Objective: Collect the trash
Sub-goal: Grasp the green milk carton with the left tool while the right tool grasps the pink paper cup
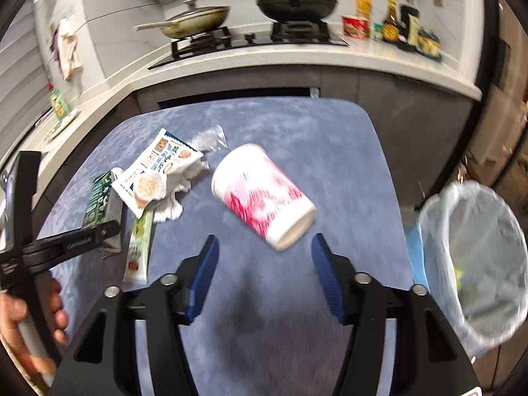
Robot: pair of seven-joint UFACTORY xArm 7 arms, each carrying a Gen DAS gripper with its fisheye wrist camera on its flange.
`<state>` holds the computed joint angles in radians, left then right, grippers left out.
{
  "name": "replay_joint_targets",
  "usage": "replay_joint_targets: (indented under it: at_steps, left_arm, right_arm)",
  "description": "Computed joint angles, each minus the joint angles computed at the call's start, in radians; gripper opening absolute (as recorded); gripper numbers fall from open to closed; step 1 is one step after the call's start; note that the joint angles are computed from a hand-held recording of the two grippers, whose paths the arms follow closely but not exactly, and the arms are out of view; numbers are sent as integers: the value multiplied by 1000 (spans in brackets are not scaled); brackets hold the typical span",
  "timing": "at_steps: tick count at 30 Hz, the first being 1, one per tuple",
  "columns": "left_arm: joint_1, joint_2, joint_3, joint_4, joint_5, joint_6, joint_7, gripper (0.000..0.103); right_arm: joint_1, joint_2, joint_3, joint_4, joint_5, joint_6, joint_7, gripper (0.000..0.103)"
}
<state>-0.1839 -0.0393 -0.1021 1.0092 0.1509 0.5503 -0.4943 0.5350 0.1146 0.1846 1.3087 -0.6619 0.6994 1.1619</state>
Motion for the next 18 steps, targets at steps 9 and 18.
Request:
replay_joint_targets:
  at_steps: [9, 18]
  left_arm:
    - [9, -25, 7, -18, -41, -11, 52, 48]
    - [11, -27, 9, -22, -83, -13, 97, 47]
  right_arm:
    - [-27, 111, -43, 79, 70, -92, -177, 72]
    - [-35, 186, -67, 126, 216, -138, -350, 73]
